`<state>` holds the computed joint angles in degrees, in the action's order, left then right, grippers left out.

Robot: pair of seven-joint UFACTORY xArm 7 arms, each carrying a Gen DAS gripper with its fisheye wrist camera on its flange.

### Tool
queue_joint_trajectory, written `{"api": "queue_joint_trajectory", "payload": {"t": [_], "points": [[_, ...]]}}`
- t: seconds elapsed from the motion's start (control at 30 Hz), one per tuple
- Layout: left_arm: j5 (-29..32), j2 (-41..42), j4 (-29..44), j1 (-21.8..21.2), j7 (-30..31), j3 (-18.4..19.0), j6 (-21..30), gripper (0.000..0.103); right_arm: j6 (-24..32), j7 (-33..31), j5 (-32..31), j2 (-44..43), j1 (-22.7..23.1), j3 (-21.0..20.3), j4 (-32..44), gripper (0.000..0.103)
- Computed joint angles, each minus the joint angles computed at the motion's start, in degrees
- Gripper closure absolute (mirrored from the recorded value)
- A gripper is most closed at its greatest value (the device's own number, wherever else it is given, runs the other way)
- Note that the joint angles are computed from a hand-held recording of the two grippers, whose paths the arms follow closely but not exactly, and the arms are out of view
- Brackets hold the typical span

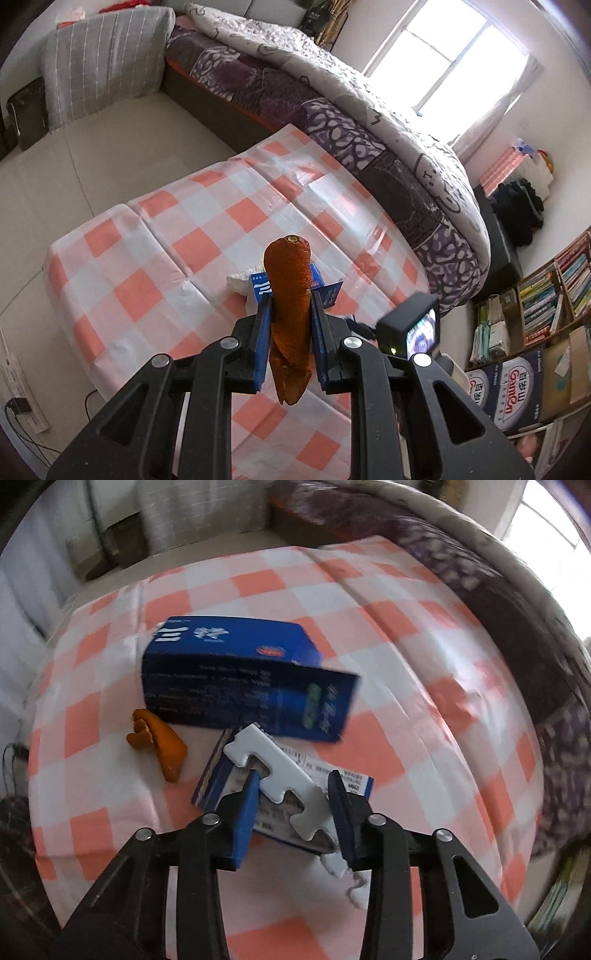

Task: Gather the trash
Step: 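Grasp the white toothed plastic strip on the blue box with the right tool, then carry both items to the white bin while the right tool drops the strip inside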

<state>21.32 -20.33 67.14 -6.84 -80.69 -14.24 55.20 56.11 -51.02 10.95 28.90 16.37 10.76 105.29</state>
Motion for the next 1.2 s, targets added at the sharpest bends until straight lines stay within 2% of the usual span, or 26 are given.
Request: {"api": "queue_joint_trajectory", "payload": {"t": [0.17,0.33,0.53,0.77,1.2], "points": [[2.49,0.93,1.57,-0.03,-0.59,-1.03,1.97,0.083,-5.33,6.05,3.37,-6.29,-2.02,-0.93,-8.3,0.069],[3.64,2.01,2.6,-0.74,-0.76,-1.16,2.47,0.083,-9.05,9.12,7.49,-11.7,-4.46,-1.06,-13.8,0.069],[4.47,4.2,4.07,-1.83,-0.71,-0.97,2.65,0.083,-10.09,12.67,11.34,-16.62,-6.41,-2.05,-17.04,0.069],[5.92,7.98,7.09,-4.02,-0.12,-0.67,4.26,0.083,-12.21,12.51,16.35,-20.17,-8.49,-3.37,-20.34,0.069],[9.49,18.14,15.83,-10.4,0.83,1.42,6.54,0.083,-11.96,17.08,18.25,-17.99,-12.59,-5.33,-16.76,0.068]]}}
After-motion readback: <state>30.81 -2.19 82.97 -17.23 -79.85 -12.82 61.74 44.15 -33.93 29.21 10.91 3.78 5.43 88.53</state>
